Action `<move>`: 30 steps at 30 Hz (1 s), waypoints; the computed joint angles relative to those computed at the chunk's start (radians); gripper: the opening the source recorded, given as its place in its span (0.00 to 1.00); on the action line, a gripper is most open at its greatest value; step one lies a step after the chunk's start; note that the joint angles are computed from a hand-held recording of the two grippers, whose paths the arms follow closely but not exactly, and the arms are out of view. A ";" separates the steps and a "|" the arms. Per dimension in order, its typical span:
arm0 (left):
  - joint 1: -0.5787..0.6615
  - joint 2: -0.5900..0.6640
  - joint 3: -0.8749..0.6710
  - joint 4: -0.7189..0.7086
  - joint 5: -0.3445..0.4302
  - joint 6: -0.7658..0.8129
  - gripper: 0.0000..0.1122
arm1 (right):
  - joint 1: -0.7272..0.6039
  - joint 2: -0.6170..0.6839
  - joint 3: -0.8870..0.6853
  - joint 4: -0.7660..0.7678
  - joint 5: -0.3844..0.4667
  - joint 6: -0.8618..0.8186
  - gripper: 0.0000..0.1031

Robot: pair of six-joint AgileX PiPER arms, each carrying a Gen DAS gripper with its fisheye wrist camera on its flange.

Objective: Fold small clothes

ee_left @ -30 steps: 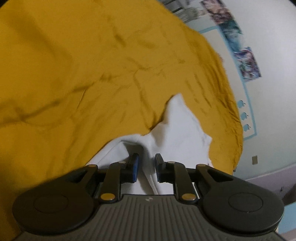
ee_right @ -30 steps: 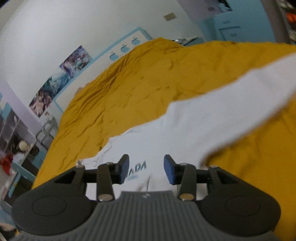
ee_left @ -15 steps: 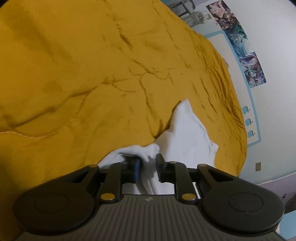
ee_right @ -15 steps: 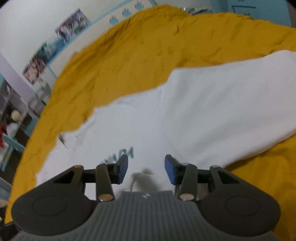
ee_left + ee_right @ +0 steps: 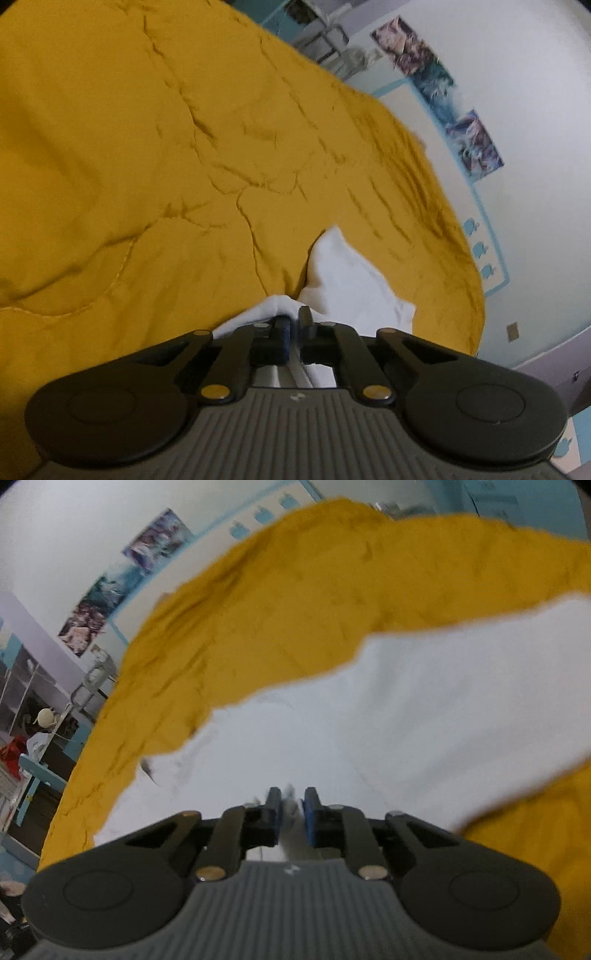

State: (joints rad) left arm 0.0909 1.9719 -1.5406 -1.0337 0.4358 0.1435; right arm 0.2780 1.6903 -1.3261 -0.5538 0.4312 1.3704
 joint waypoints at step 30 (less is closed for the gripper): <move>-0.111 0.192 -0.438 0.733 0.265 -0.360 0.16 | 0.083 -0.091 0.085 0.300 0.189 0.000 0.10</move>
